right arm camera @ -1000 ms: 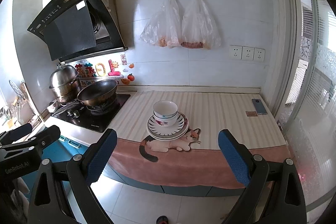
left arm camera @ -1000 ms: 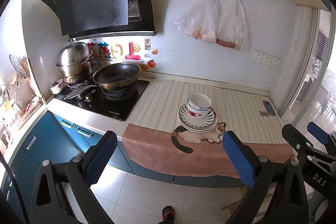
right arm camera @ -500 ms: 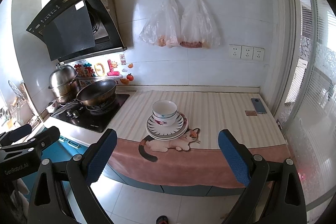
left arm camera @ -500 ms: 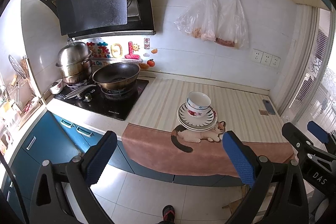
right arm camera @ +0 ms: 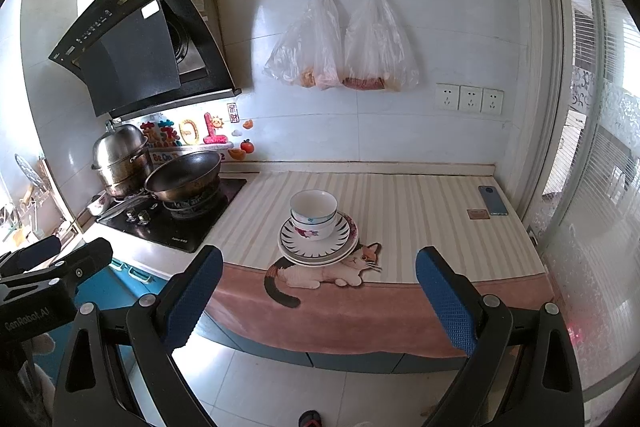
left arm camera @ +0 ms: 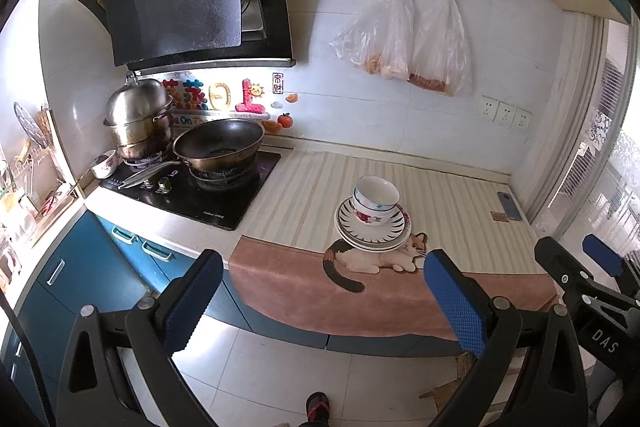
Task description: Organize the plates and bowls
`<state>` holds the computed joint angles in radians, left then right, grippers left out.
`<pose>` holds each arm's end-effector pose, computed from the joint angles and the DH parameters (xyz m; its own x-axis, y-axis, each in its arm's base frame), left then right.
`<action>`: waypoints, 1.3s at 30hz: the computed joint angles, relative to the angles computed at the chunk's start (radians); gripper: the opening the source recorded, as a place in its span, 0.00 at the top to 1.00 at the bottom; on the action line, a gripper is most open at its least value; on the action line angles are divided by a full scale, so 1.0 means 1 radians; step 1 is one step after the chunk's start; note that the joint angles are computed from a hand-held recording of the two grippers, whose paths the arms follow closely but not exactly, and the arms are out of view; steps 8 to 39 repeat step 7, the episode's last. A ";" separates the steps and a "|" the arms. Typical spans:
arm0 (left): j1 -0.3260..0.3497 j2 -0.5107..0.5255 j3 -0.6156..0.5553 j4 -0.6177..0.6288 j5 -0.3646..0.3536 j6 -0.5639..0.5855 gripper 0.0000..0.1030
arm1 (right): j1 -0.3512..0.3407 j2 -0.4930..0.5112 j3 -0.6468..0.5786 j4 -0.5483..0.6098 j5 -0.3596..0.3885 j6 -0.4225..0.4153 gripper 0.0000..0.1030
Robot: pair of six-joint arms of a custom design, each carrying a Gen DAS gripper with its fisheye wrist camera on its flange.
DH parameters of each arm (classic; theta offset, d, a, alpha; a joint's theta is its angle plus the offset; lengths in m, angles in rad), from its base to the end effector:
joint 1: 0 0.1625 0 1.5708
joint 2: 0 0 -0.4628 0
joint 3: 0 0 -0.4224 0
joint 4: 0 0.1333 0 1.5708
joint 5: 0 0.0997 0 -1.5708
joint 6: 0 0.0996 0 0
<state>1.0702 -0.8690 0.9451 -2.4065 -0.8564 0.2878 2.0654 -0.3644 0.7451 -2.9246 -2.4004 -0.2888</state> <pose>-0.2309 -0.8358 0.4979 -0.7444 0.1487 -0.6510 0.5833 0.6194 -0.5255 0.4971 -0.7957 0.2151 -0.7710 0.0662 0.6333 -0.5077 0.5364 -0.6742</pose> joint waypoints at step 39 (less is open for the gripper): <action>-0.006 0.014 -0.002 -0.032 0.045 0.056 0.00 | -0.003 0.010 -0.016 0.013 -0.004 -0.007 0.03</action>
